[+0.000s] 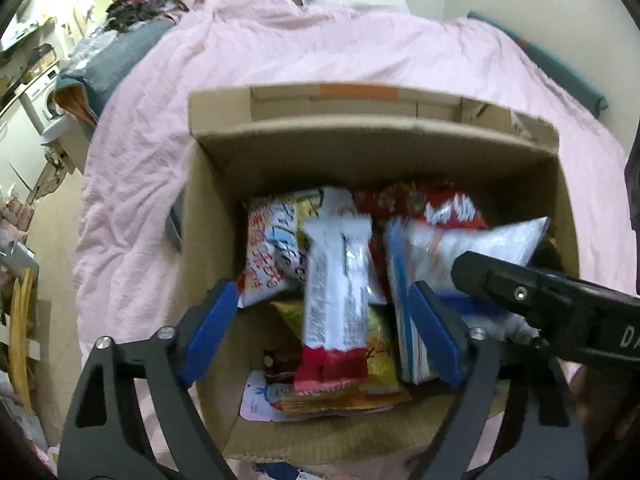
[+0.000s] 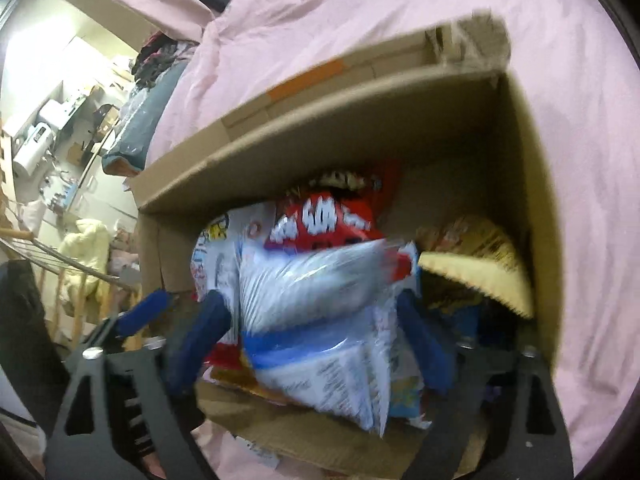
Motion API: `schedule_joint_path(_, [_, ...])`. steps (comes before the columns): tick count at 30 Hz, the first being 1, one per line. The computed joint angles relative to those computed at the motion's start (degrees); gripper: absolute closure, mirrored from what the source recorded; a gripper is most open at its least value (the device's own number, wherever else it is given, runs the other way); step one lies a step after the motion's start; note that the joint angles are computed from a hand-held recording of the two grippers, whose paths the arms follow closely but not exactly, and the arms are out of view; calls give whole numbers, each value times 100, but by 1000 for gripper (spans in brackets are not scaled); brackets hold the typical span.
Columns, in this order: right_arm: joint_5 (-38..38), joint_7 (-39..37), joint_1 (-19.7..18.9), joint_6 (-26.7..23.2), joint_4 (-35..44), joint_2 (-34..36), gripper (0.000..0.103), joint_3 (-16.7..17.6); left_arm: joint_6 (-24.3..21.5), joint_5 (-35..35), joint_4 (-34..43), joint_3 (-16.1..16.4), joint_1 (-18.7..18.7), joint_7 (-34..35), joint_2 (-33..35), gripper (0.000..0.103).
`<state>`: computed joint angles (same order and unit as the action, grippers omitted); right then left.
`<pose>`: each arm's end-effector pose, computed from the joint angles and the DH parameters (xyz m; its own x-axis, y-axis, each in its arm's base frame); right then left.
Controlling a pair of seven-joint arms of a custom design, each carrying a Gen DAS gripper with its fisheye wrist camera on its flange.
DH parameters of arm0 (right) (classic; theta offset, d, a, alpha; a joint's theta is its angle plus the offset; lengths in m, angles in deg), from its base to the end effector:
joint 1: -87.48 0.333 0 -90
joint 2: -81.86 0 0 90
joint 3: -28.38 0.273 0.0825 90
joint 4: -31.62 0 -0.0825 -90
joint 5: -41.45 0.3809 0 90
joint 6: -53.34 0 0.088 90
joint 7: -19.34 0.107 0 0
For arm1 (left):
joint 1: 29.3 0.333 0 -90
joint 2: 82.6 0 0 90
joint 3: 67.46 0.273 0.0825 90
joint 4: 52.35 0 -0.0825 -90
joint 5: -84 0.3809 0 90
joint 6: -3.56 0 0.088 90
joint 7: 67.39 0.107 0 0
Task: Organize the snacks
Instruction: 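Lower both held snacks into the box and open both tools, then withdraw both open tools from the box toward the last two bars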
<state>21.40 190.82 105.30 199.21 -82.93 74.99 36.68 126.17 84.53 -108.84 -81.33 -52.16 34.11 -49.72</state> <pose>0.5108 0.2588 0.5456 -0.4831 -0.7135 -0.5075 -0.5821 0.6947 -0.4225 0.6162 -0.3863 0.5706 -0.6956 -0.7184 0.0079 -0.5943 0.5692 -0.5682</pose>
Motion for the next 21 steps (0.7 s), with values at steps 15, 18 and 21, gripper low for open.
schedule_joint_path(15, [-752, 694, -140, -258, -74, -349, 6, 150, 148, 53, -406, 23, 98, -69, -409, 17])
schedule_joint_path(18, [-833, 827, -163, -278, -119, -432, 6, 195, 242, 11, -675, 4, 181, -31, -606, 17])
schedule_joint_path(21, [-874, 956, -172, -287, -193, -529, 6, 242, 371, -49, -957, -6, 280, -13, -822, 17])
